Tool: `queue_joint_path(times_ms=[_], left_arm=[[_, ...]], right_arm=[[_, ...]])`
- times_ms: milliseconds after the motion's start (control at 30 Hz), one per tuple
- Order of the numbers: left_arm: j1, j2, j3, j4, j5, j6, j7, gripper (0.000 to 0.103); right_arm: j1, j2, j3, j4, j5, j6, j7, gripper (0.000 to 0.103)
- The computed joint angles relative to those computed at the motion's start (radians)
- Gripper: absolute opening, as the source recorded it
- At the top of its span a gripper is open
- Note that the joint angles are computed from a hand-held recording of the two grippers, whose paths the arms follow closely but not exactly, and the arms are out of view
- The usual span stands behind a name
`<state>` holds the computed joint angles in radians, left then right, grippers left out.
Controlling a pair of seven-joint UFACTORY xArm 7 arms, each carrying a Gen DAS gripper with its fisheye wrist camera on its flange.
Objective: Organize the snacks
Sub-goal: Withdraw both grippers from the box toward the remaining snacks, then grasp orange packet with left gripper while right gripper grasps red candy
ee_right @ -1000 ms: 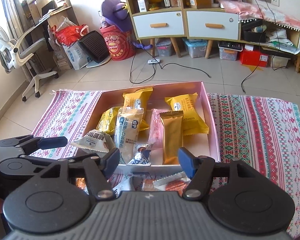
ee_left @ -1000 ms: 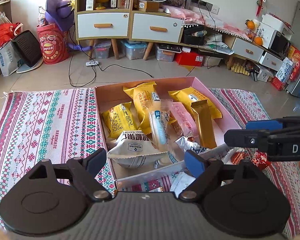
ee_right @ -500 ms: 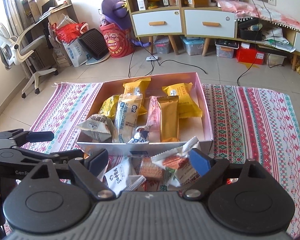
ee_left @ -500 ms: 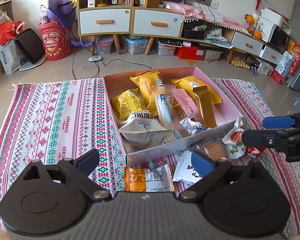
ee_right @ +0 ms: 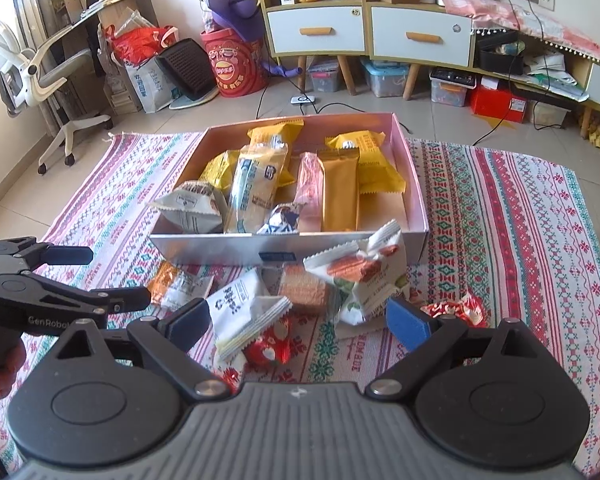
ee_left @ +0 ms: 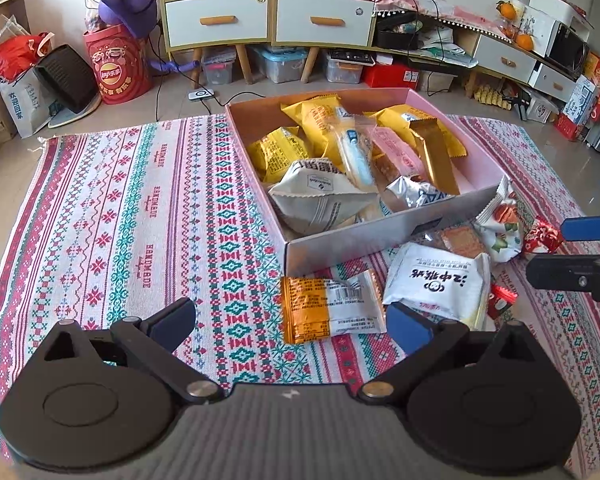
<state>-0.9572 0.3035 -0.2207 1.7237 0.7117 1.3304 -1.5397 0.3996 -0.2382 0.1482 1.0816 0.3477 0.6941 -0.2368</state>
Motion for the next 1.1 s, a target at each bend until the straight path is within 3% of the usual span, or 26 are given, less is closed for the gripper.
queue_joint_path(times_ms=[300,633,933,1100], left_arm=[[0.013,-0.015,-0.007,-0.071,0.002,-0.041,-0.076,0.103],[0.009,0.034,0.012,-0.04,0.025,-0.085,-0.054,0.102],[0.001,0.064,0.034,-0.016,0.03,-0.11,-0.016,0.087],[-0.004,0.07,0.039,-0.005,0.031,-0.11,-0.003,0.077]], right_arm=[[0.015,-0.02,0.014,-0.049,-0.03,-0.005,-0.018,0.094],[0.043,-0.013,0.021,-0.084,-0.056,-0.037,-0.082,0.094],[0.058,0.015,0.021,-0.091,-0.039,-0.081,-0.159,0.087],[0.059,0.023,0.022,-0.086,-0.026,-0.07,-0.168,0.077]])
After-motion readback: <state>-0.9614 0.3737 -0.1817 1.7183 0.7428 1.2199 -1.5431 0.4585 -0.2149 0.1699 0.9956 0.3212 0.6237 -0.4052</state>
